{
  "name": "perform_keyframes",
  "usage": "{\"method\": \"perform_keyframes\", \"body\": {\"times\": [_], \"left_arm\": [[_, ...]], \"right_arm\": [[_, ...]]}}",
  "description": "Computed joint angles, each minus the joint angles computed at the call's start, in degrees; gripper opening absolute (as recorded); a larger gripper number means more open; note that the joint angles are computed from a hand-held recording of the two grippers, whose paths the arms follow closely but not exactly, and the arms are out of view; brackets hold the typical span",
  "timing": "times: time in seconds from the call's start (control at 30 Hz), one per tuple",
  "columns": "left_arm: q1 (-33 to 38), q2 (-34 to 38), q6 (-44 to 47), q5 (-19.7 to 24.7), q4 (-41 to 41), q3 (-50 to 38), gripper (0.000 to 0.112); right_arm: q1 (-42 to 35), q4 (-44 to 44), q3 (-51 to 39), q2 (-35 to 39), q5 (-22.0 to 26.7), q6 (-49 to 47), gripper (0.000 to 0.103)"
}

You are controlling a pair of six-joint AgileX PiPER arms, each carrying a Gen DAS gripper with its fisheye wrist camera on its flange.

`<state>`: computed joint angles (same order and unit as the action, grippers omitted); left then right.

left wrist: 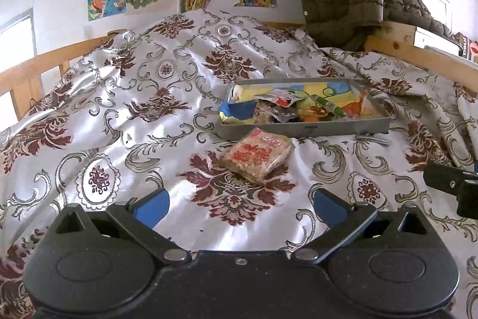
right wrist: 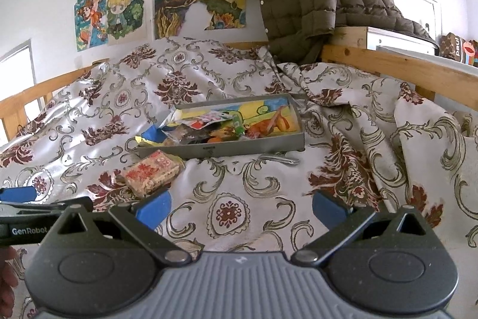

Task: Organize snacks
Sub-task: 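Lift both tools away from the tray toward the rice cake bag, then lower the left tool onto the rice cake bag and close on it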

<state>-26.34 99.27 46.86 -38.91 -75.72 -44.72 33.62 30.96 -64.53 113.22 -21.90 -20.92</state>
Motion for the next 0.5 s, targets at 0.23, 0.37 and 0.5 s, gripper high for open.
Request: {"method": "perform_keyframes", "body": {"times": [0.23,0.37,0.5], "left_arm": [[2.3,2.6,5.6,1.8,-4.2,-3.9,0.102],[3.3,4.4,11.0,2.0,-7.2,-6.9,0.102],[4.7,5.5,13.0,3.1,-7.0,-8.7,0.102]], "right_arm": [[-0.3,1.4,-4.5,3.3,2.2,-2.0,0.103],[-0.9,1.9,-8.0,6.1,2.8,-3.5,0.103],[-2.1,5.1,-10.9,8.2,5.7,-5.0,0.103]]}}
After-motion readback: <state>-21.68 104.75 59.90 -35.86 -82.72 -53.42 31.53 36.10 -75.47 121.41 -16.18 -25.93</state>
